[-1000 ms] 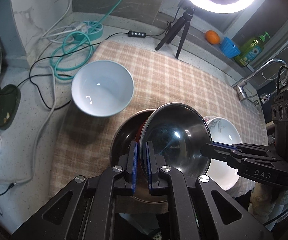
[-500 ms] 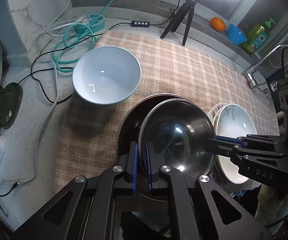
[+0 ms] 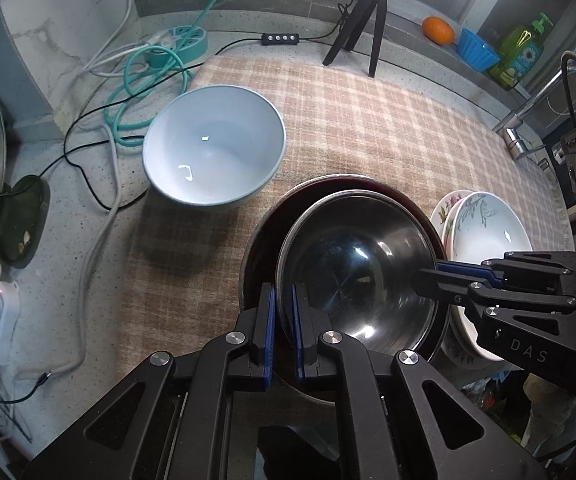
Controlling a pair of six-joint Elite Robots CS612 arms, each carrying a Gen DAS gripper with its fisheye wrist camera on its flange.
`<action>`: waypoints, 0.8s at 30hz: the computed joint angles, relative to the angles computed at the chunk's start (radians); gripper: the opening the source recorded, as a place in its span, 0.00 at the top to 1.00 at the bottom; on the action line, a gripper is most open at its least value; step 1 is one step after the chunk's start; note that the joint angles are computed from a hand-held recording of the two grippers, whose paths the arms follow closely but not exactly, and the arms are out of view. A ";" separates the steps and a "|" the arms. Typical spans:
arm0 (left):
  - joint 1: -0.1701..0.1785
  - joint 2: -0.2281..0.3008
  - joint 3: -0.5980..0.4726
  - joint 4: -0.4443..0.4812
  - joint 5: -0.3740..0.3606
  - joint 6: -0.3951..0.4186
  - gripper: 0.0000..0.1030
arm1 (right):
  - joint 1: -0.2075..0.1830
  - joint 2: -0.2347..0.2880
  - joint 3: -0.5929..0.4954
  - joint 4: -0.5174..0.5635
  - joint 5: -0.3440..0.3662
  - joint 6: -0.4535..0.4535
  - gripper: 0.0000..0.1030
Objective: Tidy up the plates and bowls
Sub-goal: 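Lower the red-bottomed bowl into the large steel bowl and open both tools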
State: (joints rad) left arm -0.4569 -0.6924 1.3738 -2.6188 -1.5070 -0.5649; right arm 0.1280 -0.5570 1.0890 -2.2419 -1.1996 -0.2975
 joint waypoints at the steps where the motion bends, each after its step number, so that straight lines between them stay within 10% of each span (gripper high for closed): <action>1: 0.000 0.001 -0.002 0.003 -0.001 0.001 0.94 | 0.001 0.001 -0.002 0.002 -0.003 0.000 0.88; 24: 0.003 0.003 0.000 -0.008 -0.020 -0.011 0.91 | 0.010 -0.005 0.002 -0.019 -0.041 -0.035 0.77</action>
State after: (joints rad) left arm -0.4542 -0.6895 1.3734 -2.6269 -1.5273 -0.5757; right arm 0.1385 -0.5622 1.0907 -2.2614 -1.2402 -0.3325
